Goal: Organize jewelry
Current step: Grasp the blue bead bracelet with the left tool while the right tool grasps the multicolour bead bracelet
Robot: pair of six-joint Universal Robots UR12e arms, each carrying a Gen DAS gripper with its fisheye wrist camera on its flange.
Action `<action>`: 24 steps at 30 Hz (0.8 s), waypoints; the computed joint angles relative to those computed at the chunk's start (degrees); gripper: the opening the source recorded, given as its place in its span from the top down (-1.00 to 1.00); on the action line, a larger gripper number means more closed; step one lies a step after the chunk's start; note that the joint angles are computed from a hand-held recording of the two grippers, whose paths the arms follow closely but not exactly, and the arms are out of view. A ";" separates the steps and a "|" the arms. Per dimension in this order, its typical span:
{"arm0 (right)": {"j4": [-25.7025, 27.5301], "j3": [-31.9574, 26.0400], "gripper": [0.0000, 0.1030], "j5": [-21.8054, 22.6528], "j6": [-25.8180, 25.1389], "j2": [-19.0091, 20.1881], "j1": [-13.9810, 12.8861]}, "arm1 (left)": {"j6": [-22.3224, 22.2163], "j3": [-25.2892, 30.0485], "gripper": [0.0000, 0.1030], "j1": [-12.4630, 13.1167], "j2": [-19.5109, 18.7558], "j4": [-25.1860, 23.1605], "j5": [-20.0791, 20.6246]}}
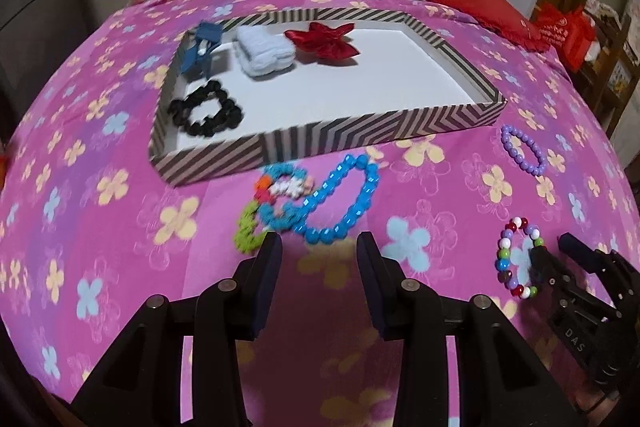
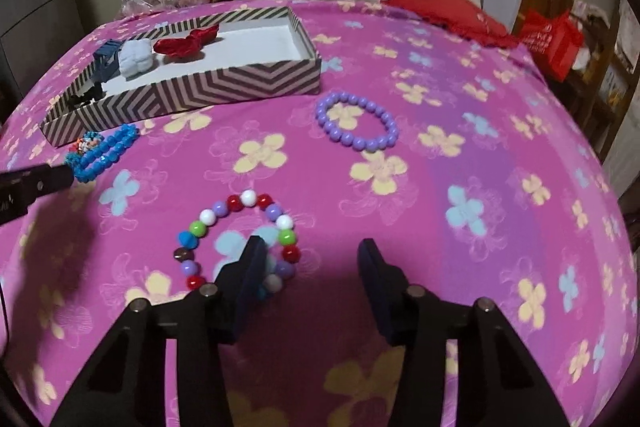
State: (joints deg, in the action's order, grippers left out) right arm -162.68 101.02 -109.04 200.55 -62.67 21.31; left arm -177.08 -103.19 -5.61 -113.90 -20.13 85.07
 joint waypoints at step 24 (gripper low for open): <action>-3.19 1.88 -0.26 1.74 0.77 -0.49 -1.20 | 6.12 4.45 0.94 -3.05 -3.44 -3.69 1.15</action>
